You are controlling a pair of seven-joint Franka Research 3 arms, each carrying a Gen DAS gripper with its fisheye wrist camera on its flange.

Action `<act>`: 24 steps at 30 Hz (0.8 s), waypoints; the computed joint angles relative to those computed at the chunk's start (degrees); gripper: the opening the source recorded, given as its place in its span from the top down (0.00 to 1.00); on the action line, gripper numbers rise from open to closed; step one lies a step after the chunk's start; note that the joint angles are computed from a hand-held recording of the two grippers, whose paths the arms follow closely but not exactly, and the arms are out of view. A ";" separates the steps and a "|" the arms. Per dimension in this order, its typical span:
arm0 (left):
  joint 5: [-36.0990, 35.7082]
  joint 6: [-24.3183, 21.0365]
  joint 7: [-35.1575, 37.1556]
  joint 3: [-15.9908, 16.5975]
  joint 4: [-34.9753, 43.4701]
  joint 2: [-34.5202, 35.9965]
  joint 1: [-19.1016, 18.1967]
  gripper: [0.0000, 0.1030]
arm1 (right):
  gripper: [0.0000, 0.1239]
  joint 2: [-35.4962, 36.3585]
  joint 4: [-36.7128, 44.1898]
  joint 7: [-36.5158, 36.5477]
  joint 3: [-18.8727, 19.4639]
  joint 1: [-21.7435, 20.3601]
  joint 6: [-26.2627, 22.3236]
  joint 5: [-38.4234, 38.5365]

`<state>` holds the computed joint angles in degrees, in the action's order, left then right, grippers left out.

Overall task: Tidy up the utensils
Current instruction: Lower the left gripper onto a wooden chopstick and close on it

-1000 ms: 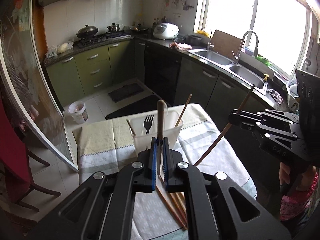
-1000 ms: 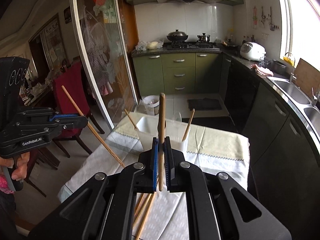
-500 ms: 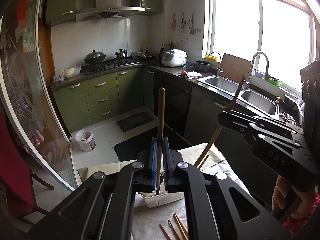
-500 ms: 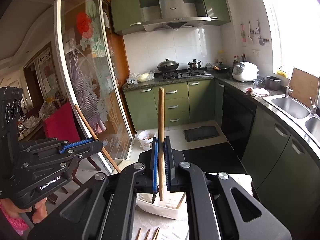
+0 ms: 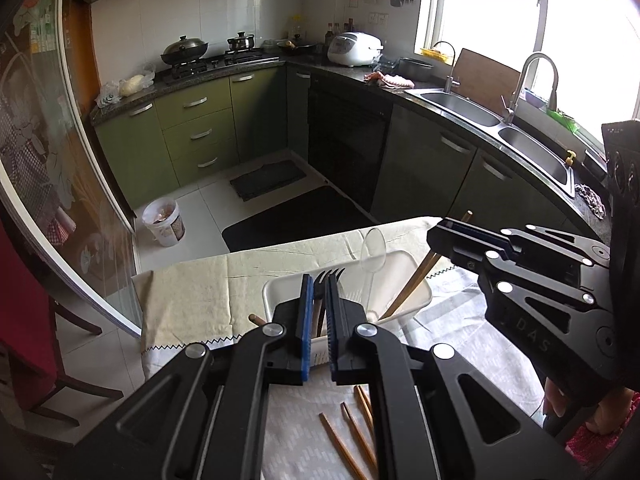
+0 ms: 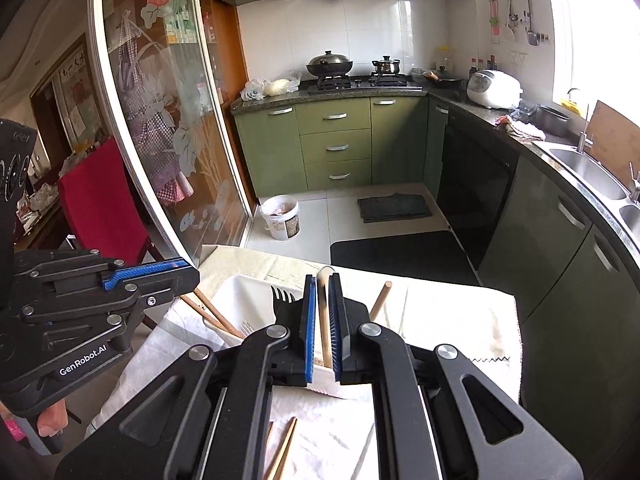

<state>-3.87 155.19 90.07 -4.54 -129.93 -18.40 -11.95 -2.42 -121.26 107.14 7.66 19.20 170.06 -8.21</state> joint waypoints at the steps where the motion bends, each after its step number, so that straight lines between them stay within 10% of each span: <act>1: -0.12 0.00 0.03 0.04 -0.17 -0.18 -0.04 0.93 | 0.94 -0.41 -0.57 0.58 0.10 -0.04 0.28 -0.64; 12: -2.97 0.29 1.17 1.76 -6.25 -10.40 -2.32 0.75 | 0.86 -15.22 -15.07 -9.91 0.67 0.91 6.42 11.79; 24: -8.34 -15.54 -3.89 2.01 -17.56 -10.81 -4.94 0.73 | 0.84 -27.84 -32.01 -12.32 1.59 -3.03 -3.42 16.68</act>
<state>-12.20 139.65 86.19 -2.53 -147.49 -29.21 -16.89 -30.27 -153.27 94.82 9.25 16.17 166.64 8.48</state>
